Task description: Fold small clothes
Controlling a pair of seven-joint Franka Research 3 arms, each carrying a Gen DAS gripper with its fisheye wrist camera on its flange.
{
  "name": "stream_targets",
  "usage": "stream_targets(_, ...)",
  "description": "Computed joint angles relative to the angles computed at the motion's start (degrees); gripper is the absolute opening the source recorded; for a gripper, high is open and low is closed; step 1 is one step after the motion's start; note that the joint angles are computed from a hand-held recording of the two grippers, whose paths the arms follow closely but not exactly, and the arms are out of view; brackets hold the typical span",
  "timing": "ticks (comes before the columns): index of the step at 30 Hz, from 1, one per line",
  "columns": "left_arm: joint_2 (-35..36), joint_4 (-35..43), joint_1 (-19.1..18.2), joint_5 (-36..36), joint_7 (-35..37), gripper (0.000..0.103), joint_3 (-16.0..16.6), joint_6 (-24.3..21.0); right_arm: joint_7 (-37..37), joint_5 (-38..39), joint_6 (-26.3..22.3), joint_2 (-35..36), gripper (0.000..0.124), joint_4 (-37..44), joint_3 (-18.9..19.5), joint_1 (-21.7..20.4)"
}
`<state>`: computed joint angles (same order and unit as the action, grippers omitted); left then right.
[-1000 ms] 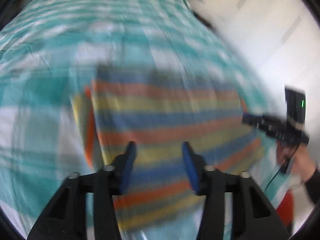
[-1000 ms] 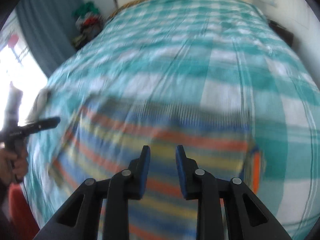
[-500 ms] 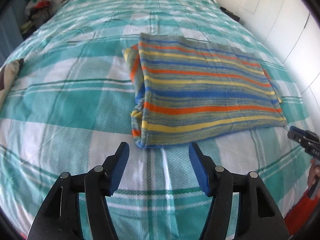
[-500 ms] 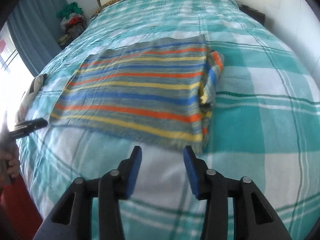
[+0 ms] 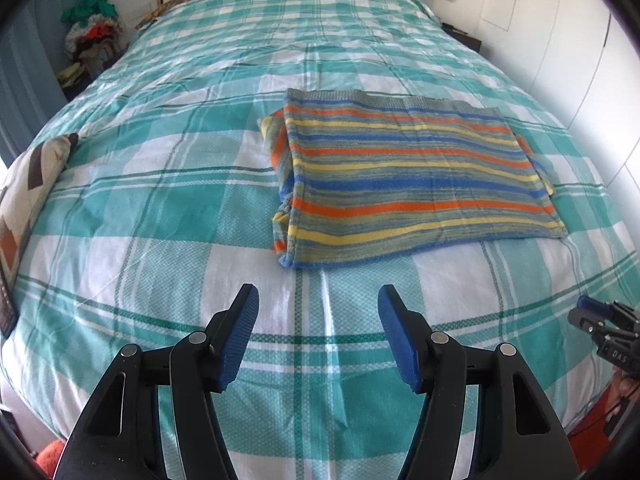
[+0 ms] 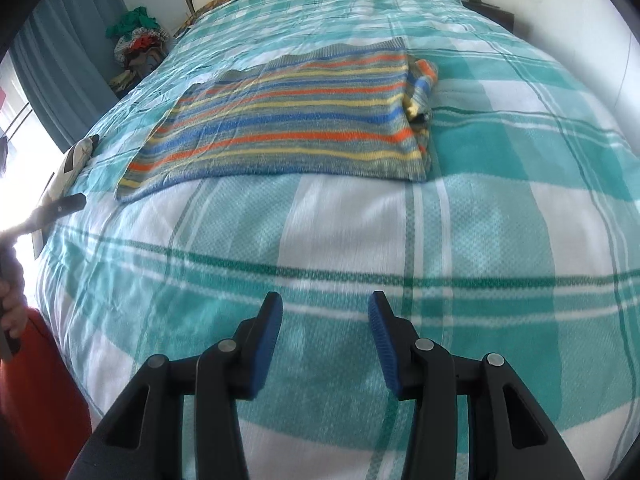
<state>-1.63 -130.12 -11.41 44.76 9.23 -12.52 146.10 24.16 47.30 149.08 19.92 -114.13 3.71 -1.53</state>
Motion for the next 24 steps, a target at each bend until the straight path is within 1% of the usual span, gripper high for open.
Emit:
stream_targets(3,0.2,-0.9,-0.5,1.3,-3.0,0.077,-0.5,-1.1,-3.0,2.5,2.7,-1.6,0.046,-2.7,0.7,-0.3)
stream_targets(5,0.8,-2.4,-0.6,2.3,-5.4,0.078,-0.5,0.5,-4.6,4.5,4.1,-2.2,0.051,-4.0,0.9,-0.4)
stream_targets(8,3.1,-3.9,-1.2,-1.4,-4.2,0.078,-0.4,2.1,-4.8,5.8,5.0,-2.6,0.054,-5.2,0.6,-0.2)
stream_targets(9,4.1,-4.6,-0.6,-2.6,-3.9,0.08,-1.2,3.2,-4.5,5.6,5.4,-2.5,0.055,-5.6,0.4,0.1)
stream_targets(10,4.4,-5.2,-1.9,0.2,-6.7,0.082,-0.2,3.7,-4.3,5.2,5.8,-2.5,0.057,-5.9,0.2,0.3)
stream_targets(11,4.2,-5.4,-3.6,5.3,-10.8,0.083,0.5,2.5,-3.9,4.7,6.4,-2.4,0.059,-6.2,0.1,0.7)
stream_targets(12,4.6,-5.0,-3.3,6.5,-11.3,0.086,-0.3,1.3,-3.9,4.6,7.2,-2.3,0.06,-6.7,0.2,0.8)
stream_targets(14,5.3,-4.0,-3.7,5.3,-9.6,0.087,-0.3,-0.2,-4.8,5.9,8.6,-2.5,0.067,-7.5,0.8,0.8)
stream_targets(16,5.4,-4.1,-3.6,4.9,-9.7,0.091,0.1,0.4,-5.5,6.0,10.8,-2.5,0.07,-8.3,1.2,1.3)
stream_targets(17,5.4,-4.2,-3.7,5.2,-10.1,0.092,0.2,0.4,-6.0,6.1,11.9,-2.5,0.073,-8.6,1.4,1.5)
stream_targets(19,5.6,-4.3,-3.8,6.6,-11.2,0.097,0.4,0.5,-7.1,6.7,13.5,-2.3,0.075,-9.1,2.0,1.5)
stream_targets(24,5.6,-4.8,-3.6,6.7,-11.1,0.1,0.7,1.1,-9.0,7.6,15.4,-2.3,0.079,-9.7,3.0,1.4)
